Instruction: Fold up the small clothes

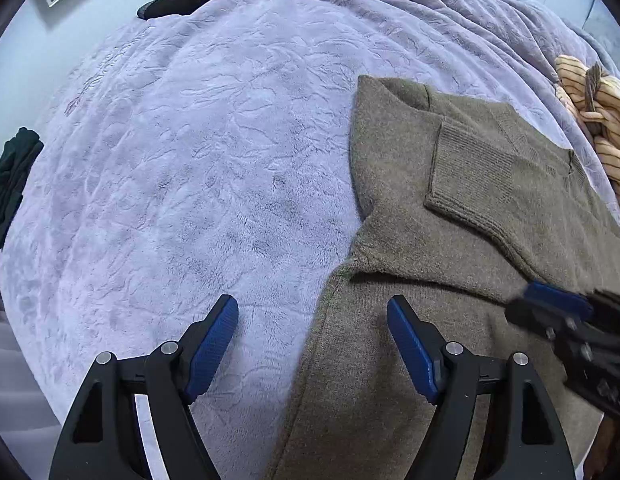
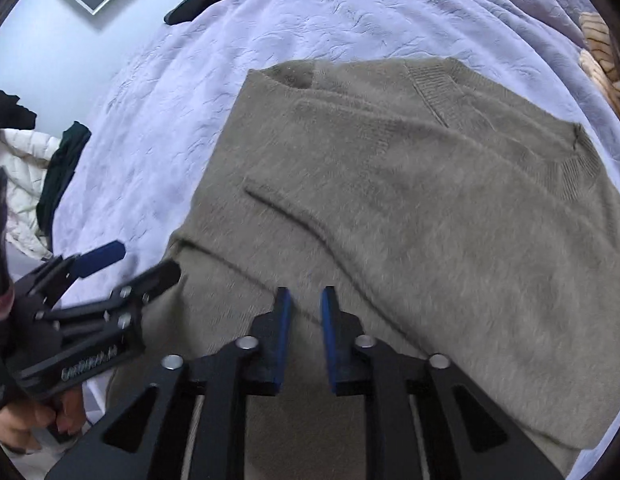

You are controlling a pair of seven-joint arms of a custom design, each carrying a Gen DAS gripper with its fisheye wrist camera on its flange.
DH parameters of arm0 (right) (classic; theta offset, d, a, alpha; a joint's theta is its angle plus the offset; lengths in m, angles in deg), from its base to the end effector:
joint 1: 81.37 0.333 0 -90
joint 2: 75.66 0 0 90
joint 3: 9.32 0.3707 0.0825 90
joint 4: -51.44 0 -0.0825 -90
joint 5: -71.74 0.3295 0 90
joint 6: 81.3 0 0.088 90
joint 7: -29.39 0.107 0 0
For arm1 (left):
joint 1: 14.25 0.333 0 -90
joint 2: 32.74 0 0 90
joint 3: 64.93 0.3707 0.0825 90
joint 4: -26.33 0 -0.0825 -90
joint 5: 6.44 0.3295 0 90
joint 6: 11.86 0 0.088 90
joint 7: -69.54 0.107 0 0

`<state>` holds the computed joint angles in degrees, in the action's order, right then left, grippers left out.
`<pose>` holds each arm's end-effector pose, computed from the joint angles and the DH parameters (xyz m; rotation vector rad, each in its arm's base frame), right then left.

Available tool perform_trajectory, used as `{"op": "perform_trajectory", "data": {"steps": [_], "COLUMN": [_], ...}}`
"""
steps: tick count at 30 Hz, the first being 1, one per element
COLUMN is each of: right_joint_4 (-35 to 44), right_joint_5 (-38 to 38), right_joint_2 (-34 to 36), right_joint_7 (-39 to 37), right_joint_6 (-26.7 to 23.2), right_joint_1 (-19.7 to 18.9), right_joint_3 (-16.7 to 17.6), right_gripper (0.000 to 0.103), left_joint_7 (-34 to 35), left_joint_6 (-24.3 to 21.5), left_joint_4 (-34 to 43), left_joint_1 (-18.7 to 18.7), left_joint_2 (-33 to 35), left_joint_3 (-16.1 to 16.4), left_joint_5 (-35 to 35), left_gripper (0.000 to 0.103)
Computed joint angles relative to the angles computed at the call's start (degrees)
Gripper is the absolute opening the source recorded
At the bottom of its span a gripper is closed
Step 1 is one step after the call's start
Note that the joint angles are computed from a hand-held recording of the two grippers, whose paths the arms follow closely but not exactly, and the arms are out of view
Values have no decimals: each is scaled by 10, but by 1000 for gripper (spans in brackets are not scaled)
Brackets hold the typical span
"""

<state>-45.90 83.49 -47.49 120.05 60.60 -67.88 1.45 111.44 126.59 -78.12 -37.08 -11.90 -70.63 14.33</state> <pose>0.6273 0.2570 0.4233 -2.1753 1.7184 0.0584 0.5631 -0.2949 0.4441 -2.1327 1.9143 -0.2928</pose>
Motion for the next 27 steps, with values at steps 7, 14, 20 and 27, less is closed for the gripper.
{"op": "perform_trajectory", "data": {"steps": [7,14,20,27], "right_joint_4": [-172,-321,-351,-348], "right_joint_5": [145,367,418,242], "right_joint_2": [-125,-212,-203,-226], "right_joint_7": [26,43,79,145], "right_joint_6": [64,116,144,106], "right_joint_1": [-76,-119,-116,-98], "right_joint_3": [-14,-65,-88,-100], "right_gripper": [65,65,34,55], "left_joint_7": [49,125,147,167], "left_joint_6": [23,-20,-68,-40], "left_joint_4": [49,177,200,140], "left_joint_1": [1,-2,-32,-16], "left_joint_2": [27,108,122,87], "left_joint_3": [-12,-20,-4,-24], "left_joint_5": [-22,-116,-103,-134], "left_gripper": [78,78,78,78]}}
